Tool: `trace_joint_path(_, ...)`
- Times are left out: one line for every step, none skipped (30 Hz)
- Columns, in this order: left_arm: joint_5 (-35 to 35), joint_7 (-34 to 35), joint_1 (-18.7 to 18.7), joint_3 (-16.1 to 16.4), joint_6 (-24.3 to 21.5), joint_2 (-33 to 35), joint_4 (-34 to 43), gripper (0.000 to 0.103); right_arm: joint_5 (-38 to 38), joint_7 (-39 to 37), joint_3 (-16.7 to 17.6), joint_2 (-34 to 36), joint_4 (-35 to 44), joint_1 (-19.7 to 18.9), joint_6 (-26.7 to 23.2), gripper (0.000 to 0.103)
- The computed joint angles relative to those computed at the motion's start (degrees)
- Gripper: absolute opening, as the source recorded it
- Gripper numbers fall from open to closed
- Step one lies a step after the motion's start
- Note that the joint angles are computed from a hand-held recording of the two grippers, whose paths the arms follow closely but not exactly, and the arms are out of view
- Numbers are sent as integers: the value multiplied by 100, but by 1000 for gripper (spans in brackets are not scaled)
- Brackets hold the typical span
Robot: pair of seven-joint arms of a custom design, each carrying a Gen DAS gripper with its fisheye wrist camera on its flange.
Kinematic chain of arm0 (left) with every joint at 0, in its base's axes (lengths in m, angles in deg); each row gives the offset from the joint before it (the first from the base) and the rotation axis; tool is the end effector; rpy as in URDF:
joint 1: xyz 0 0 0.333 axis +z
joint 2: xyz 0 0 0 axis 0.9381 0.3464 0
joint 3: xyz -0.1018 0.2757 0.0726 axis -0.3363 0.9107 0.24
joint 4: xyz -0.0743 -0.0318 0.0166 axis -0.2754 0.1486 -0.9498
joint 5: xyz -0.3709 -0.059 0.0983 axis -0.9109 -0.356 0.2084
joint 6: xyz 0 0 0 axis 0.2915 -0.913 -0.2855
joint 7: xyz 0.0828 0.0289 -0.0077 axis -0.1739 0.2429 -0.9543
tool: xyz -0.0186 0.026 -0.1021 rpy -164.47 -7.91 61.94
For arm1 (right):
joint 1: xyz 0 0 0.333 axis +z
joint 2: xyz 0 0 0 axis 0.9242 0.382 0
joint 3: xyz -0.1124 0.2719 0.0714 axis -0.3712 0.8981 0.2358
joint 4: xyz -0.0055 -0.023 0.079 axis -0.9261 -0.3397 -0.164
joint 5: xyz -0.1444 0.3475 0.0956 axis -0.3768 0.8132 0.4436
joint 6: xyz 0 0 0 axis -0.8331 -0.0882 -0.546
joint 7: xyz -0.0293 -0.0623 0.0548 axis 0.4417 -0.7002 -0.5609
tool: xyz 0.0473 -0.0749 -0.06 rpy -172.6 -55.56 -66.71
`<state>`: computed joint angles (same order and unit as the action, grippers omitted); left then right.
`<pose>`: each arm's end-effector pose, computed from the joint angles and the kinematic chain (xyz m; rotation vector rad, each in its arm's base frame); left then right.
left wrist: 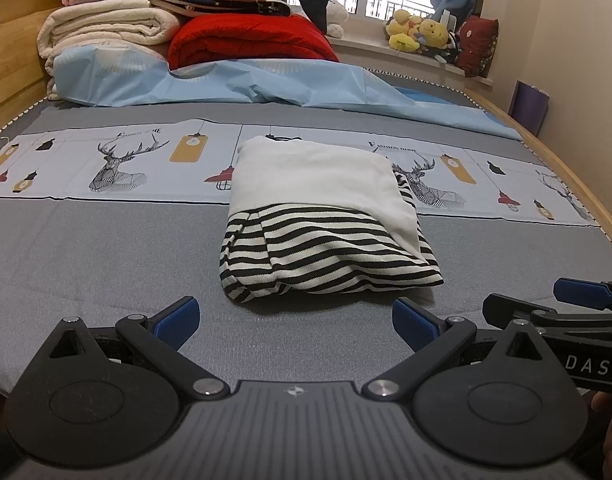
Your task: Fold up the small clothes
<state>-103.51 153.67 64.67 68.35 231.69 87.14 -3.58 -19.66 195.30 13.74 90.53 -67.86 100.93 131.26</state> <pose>0.6465 -0.1533 0.6011 -1.4244 2.1222 -1.0105 0.5534 0.3734 0.6132 -1.4679 1.9643 -0.9076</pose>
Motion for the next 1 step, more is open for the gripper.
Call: trace_joint_path(5, -3, -2, 2, 2, -3, -5, 103, -4, 10, 0, 4, -2, 4, 1, 88)
